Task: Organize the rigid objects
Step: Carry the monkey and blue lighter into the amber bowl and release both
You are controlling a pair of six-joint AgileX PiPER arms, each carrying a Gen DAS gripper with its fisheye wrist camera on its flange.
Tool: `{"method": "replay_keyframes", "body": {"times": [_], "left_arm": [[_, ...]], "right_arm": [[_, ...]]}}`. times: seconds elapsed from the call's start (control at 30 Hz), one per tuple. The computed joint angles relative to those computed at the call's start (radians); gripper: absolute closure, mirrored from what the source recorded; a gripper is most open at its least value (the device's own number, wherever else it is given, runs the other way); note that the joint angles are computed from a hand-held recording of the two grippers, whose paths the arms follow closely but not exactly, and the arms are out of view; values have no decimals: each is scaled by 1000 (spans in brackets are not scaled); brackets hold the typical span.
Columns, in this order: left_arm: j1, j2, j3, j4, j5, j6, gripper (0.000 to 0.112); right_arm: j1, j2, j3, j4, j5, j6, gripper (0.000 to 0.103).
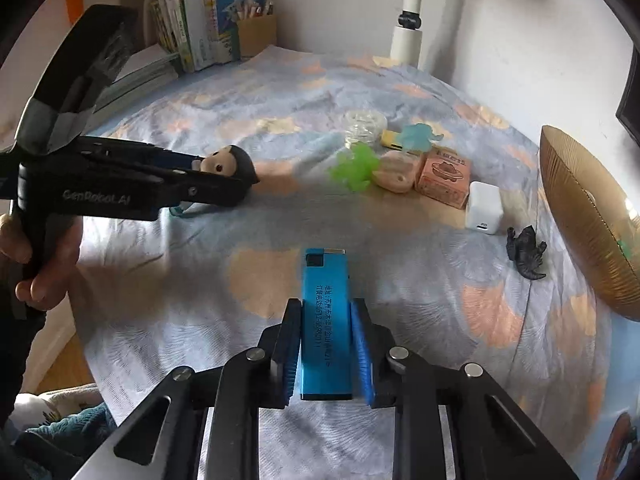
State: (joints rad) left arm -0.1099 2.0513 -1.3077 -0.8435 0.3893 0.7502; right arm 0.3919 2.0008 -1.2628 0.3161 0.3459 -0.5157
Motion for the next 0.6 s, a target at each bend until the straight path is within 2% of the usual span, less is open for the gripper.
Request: {"method": "replay_keyframes", "body": {"times": [0.13,0.23,0.4,0.47,0.53,0.6], "left_arm": [[10,-32,20,-82,21,79,82],[-1,-45,21,-67,13,67,84],[12,-39,20,-95,32,90,81],[6,-27,6,-1,40,-7,70],[-11,-16,-1,99,33,-97,70],[-22,-20,12,107,17,-92,69]], "right_arm": [[-11,-21,36,108,5,-98,79],[-19,-46,69,118,-5,-105,79],[-62,-71,104,114,-16,-97,79],[-88,-74,107,146,-6,-124,79],[-106,-77,110,174,-1,-154,79],[-113,-79,116,176,-6,-158,79]]}}
